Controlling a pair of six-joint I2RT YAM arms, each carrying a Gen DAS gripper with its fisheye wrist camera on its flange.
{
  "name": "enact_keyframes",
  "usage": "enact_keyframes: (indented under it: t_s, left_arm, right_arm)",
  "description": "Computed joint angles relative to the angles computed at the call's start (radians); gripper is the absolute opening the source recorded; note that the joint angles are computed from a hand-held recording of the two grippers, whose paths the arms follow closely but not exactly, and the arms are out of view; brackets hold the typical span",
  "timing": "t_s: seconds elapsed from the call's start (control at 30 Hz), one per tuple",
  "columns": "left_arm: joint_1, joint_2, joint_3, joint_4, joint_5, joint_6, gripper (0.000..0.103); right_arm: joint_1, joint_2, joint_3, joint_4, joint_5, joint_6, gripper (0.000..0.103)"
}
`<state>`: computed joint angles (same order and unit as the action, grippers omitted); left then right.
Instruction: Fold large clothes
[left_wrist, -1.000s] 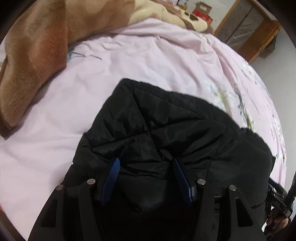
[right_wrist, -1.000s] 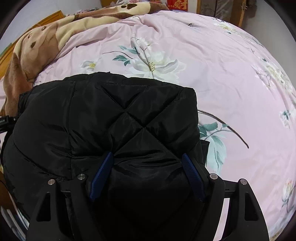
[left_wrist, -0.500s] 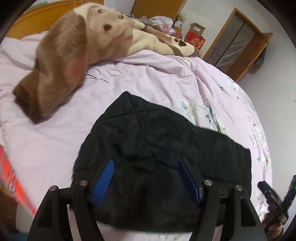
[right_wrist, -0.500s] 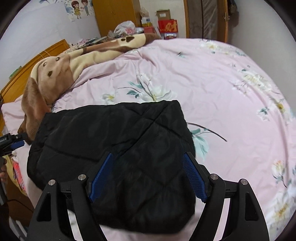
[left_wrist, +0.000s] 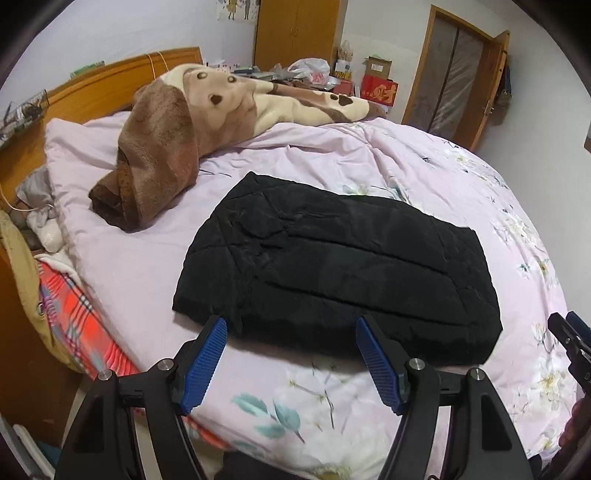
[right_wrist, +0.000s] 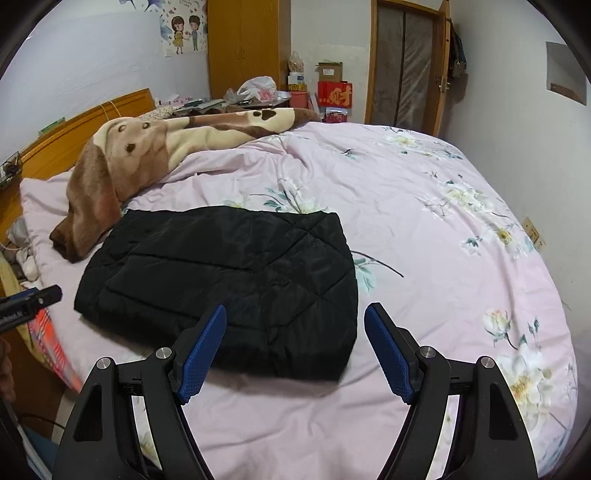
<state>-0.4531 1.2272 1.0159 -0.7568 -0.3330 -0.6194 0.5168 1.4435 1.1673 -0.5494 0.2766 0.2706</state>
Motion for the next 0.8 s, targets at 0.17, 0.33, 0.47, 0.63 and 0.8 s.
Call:
enact_keyframes:
  t_s: [0.17, 0.33, 0.47, 0.63, 0.8]
  left_arm:
    - [-0.174, -0.024, 0.027, -0.092, -0.131, -0.109, 0.072]
    - [-0.352, -0.027, 0.055, -0.189, -0.263, -0.233, 0.072]
    - [-0.468, -0.024, 0.062, -0.261, -0.338, -0.354, 0.078]
    - [-0.588, 0.006, 0.084, -0.345, -0.416, -0.462, 0.078]
    - [-0.611, 0.015, 0.091, -0.35, -0.424, -0.476, 0.078]
  right_arm:
    - [0.054, -0.087, -0.047, -0.037, 0.024, 0.035, 0.077]
    - [0.117, -0.178, -0.105, -0.063, 0.044, 0.08, 0.077]
    - [0.16, -0.232, -0.142, -0.082, 0.074, 0.102, 0.077]
    - [0.228, -0.282, -0.173, -0.101, 0.137, 0.137, 0.077]
    - [0.258, -0.29, -0.174, -0.113, 0.162, 0.158, 0.077]
